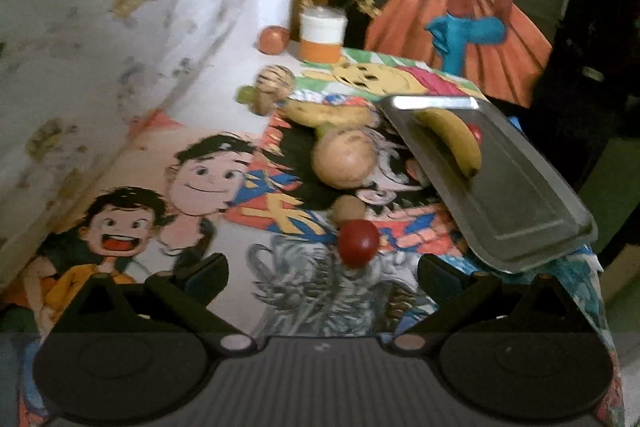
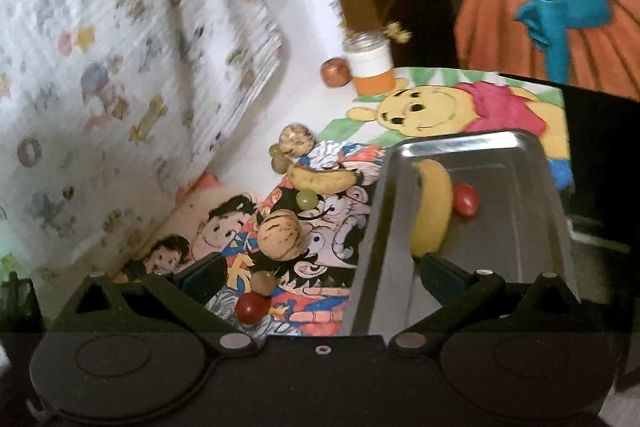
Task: Organize fruits
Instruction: 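Move the right tool toward the striped round fruit in the pile, then grasp the striped round fruit with the right gripper while the left grasps another red tomato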
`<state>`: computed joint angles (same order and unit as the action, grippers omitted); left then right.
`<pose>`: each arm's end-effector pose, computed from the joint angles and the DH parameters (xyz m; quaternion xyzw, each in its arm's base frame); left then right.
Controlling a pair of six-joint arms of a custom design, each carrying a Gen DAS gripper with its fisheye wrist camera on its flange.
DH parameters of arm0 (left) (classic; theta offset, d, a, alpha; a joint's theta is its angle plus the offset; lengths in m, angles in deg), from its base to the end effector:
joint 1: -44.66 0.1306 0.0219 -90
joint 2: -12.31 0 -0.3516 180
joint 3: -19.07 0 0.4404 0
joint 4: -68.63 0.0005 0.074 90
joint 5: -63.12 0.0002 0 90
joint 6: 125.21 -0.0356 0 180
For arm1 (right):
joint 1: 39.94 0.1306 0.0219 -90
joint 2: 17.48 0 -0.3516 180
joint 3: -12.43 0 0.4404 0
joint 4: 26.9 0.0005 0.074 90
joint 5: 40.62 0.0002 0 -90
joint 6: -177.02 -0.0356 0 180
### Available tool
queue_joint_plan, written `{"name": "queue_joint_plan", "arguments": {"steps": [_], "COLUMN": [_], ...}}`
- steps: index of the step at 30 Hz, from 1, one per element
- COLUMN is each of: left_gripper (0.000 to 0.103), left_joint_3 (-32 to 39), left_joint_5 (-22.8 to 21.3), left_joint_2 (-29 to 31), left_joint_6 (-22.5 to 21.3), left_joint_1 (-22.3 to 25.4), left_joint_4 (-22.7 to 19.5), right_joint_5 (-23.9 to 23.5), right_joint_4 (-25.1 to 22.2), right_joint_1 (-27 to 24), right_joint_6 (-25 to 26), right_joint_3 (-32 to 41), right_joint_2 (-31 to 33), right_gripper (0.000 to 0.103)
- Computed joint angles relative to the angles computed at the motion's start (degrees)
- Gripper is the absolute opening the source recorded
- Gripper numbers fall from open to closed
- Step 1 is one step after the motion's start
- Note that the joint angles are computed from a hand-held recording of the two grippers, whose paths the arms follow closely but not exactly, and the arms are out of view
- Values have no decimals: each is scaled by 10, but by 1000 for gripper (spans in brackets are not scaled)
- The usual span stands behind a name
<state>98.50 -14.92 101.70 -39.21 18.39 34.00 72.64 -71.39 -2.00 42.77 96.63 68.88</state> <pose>0.4711 -0.2413 0.3295 0.2784 0.8752 -0.1684 0.3581 0.4133 0.3038 0.3872 0.1244 0.9047 0.0966 0.3958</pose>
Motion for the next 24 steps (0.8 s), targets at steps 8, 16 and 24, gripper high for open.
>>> {"name": "queue_joint_plan", "arguments": {"steps": [8,16,24], "left_gripper": [98,84,63], "left_joint_3": [12,10,23], "left_joint_5": [16,2,13], "left_joint_2": [22,33,48], "left_joint_6": [-11,-9,2], "left_joint_1": [-5,-12,-10], "left_joint_4": [3,18,22], "right_joint_5": [-78,-115,-140], "right_joint_4": [68,112,119], "right_joint_1": [-39,-63,-62], "right_joint_6": [54,6,29], "right_joint_3": [43,56,86], "right_joint_2": [77,125,169], "right_gripper": [101,89,77]}}
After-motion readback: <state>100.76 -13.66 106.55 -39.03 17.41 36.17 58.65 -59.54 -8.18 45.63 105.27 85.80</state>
